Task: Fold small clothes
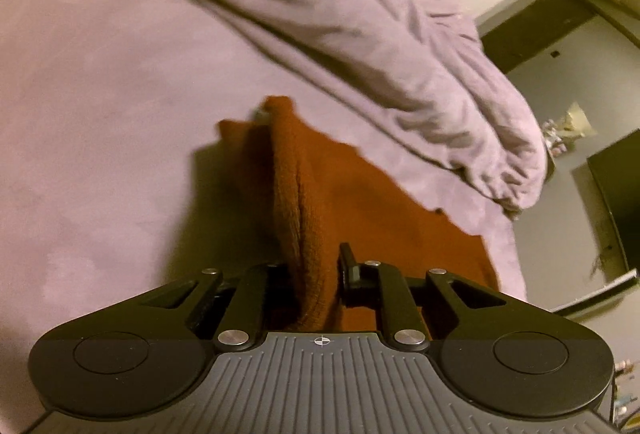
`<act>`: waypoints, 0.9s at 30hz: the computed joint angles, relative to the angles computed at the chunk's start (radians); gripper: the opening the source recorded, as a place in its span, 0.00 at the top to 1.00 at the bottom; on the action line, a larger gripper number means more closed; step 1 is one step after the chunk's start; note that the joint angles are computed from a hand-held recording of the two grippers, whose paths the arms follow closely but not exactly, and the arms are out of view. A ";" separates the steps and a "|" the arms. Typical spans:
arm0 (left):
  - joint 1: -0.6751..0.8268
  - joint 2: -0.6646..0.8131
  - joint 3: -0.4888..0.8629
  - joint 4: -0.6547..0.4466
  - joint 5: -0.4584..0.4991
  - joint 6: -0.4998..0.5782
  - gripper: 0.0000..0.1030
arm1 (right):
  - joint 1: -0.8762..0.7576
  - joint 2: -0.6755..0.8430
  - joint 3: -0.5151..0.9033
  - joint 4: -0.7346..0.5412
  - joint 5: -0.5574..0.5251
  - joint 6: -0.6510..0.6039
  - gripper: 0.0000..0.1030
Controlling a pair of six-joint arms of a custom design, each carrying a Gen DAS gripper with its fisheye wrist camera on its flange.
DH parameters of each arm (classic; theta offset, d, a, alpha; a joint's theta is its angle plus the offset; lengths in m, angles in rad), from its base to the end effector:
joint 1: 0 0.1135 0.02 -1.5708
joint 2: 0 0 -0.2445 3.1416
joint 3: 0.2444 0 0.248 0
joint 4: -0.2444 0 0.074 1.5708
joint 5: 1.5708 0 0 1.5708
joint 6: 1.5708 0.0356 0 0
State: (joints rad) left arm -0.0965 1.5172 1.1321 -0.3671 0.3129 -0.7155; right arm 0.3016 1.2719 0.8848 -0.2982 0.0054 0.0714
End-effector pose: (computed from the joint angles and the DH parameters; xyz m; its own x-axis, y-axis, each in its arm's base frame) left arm 0.3286 -0.0428 0.2492 -0.7202 -0.5573 -0.4132 -0.2081 0.7416 -0.6377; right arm 0.2658 0.0825 0.2425 -0.6237 -0.1193 -0.7725 -0.2492 0.9671 0.0518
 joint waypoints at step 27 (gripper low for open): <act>-0.605 0.185 0.282 0.018 -0.461 0.173 0.44 | -0.362 -0.152 -0.086 -0.111 -0.277 -0.027 0.71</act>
State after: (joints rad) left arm -0.7014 1.7024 1.4143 -0.3492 -0.1485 -0.5429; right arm -0.0599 1.1196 0.7987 -0.4096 -0.2713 0.0443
